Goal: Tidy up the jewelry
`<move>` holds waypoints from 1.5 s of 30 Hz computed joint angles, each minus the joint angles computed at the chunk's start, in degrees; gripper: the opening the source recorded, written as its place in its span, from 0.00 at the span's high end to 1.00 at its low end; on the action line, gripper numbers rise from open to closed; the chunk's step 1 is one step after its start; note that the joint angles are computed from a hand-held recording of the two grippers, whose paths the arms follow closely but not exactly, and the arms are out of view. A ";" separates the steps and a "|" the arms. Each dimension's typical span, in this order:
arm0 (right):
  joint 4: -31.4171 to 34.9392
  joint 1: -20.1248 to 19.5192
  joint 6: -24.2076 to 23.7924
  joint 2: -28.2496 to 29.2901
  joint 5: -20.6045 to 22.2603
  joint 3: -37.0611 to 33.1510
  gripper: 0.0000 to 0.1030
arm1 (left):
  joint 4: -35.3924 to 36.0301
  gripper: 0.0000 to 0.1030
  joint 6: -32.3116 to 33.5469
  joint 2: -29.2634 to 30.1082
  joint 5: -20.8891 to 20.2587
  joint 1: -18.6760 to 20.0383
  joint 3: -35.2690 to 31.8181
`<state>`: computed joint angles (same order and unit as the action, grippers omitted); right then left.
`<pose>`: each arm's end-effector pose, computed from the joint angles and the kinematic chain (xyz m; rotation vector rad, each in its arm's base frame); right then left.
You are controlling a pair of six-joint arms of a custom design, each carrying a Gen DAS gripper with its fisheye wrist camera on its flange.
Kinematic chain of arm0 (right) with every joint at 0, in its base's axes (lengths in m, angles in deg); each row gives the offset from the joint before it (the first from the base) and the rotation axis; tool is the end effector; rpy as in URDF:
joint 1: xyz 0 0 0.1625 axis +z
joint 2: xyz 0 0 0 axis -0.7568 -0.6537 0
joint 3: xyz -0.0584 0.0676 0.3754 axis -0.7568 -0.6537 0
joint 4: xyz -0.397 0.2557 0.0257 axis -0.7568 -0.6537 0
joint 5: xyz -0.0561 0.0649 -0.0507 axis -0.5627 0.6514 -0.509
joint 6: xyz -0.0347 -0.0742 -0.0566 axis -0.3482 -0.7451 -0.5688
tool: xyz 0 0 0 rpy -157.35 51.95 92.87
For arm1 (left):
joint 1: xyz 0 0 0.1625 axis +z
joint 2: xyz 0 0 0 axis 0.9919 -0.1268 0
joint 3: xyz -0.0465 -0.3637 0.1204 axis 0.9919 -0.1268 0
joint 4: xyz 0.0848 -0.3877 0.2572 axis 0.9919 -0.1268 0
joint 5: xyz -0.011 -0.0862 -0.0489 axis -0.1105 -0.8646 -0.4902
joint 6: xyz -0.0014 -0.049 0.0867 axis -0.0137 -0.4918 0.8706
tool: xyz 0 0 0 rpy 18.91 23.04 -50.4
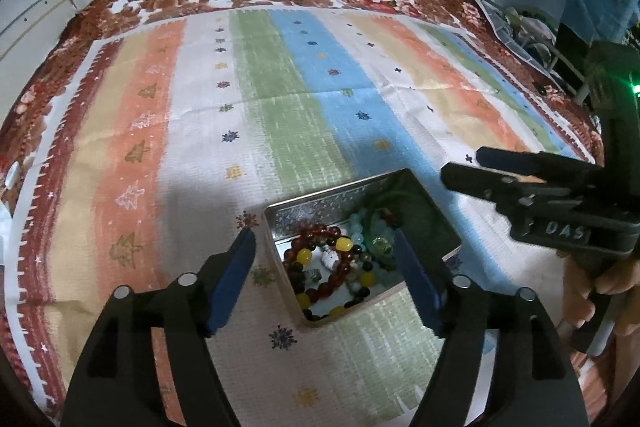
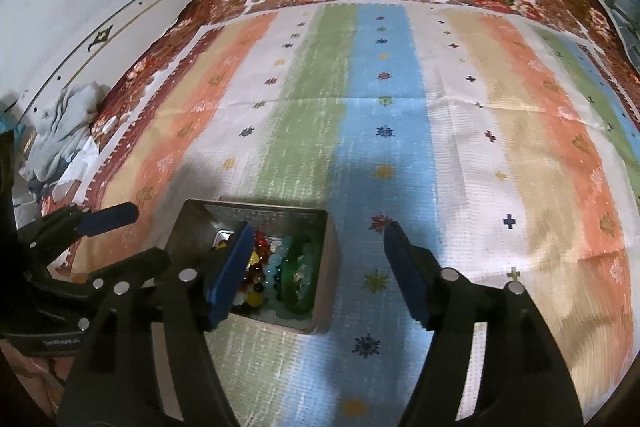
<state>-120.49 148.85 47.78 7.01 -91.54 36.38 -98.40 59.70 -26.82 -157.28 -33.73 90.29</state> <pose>0.1659 -0.5833 0.2537 -0.0450 -2.2699 0.9806 -0.3846 -0.6971 0.1323 1.2353 2.5330 -0.2570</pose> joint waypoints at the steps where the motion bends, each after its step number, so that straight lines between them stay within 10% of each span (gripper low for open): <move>1: -0.52 0.07 -0.06 -0.22 -0.17 0.40 0.32 | 0.45 0.25 -0.17 -0.11 -0.55 0.16 -0.01; 9: -6.53 1.00 -2.60 -0.23 -3.88 2.55 0.19 | -5.31 0.05 0.84 -2.85 3.59 -0.48 5.09; 27: -30.02 4.75 -13.50 2.62 -8.61 7.96 0.05 | -18.43 0.05 5.42 -7.99 8.06 -2.86 15.83; 45: -34.50 5.47 -15.33 3.64 -8.93 8.68 0.05 | -23.53 0.05 7.07 -8.53 7.78 -3.74 18.18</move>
<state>-154.99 154.32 32.45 10.65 -100.48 45.06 -121.93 66.77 -35.35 -149.51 -37.47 108.48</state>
